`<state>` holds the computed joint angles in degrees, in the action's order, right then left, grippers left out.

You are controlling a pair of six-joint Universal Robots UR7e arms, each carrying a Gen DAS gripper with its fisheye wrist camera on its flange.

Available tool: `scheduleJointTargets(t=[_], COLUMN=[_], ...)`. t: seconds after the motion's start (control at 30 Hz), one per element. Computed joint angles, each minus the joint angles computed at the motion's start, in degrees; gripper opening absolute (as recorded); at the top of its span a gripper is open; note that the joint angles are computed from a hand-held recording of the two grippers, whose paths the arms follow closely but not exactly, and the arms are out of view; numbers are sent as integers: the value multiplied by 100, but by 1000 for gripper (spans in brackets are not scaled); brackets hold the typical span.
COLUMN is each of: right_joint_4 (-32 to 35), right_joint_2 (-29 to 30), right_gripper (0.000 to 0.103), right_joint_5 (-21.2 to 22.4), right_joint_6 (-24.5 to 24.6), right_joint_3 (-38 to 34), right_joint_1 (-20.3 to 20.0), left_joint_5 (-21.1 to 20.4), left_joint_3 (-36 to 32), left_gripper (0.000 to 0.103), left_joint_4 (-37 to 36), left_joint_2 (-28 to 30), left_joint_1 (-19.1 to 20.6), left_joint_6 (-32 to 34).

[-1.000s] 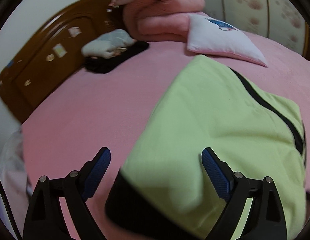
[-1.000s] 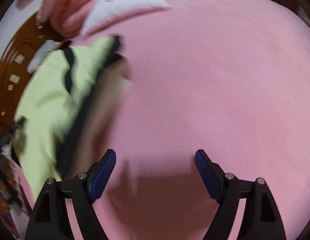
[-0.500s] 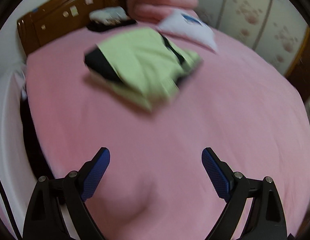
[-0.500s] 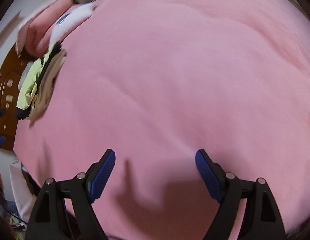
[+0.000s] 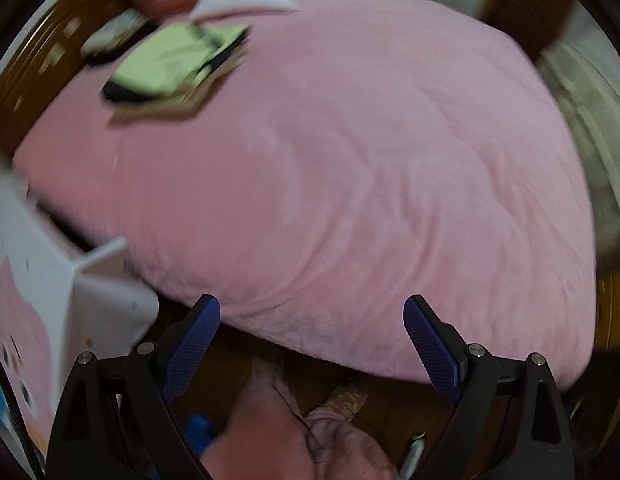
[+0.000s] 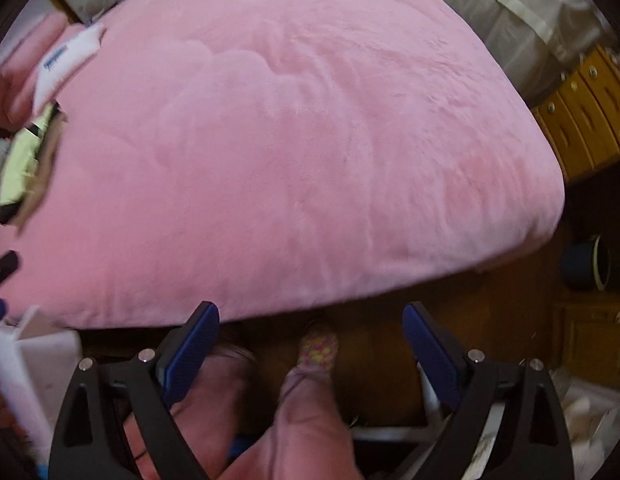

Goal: Fold large clothes

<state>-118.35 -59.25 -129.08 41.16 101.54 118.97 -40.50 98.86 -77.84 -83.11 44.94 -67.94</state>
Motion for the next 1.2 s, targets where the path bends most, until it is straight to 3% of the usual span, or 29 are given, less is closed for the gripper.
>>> scheduleJointTargets(t=[0.1, 0.2, 0.33, 0.47, 0.57, 0.63, 0.77, 0.93, 1.03, 1.13, 1.2], right_joint_4=[-142, -50, 183, 797, 1019, 862, 555, 163, 10, -150, -437], right_joint_2=[-54, 23, 179, 454, 585, 632, 608, 523, 486, 495, 544], right_gripper=[94, 94, 94, 94, 94, 95, 95, 95, 95, 95, 95], right_joint_5=[16, -6, 381, 211, 201, 64, -120, -571, -637, -780, -1048], right_joint_6=[187, 249, 171, 188, 145, 51, 31, -118, -161, -247, -443], right_joint_3=[-84, -297, -688, -1213, -1477, -1505, -1385, -1162, -1091, -1026, -915], right_joint_1=[287, 481, 615, 892, 1056, 1173, 1322, 1466, 1451, 1407, 1406], left_joint_5=[-27, -159, -287, -435, -77, 116, 121, -16, 100, -52, 162], left_joint_3=[-19, -123, -467, -931, -1076, -1090, -891, -711, -588, -519, -447], left_gripper=[92, 92, 92, 92, 92, 92, 92, 92, 92, 92, 92], left_joint_4=[-159, 15, 429, 933, 1330, 1496, 1367, 1100, 922, 638, 680], left_joint_2=[-68, -103, -86, -38, 7, 13, -158, -305, -328, -300, -286], left_joint_1=[-210, -305, -337, -433, -603, -694, -791, -768, -782, -717, -747], left_joint_6=[807, 894, 1036, 1091, 966, 701, 274, 381, 578, 826, 820])
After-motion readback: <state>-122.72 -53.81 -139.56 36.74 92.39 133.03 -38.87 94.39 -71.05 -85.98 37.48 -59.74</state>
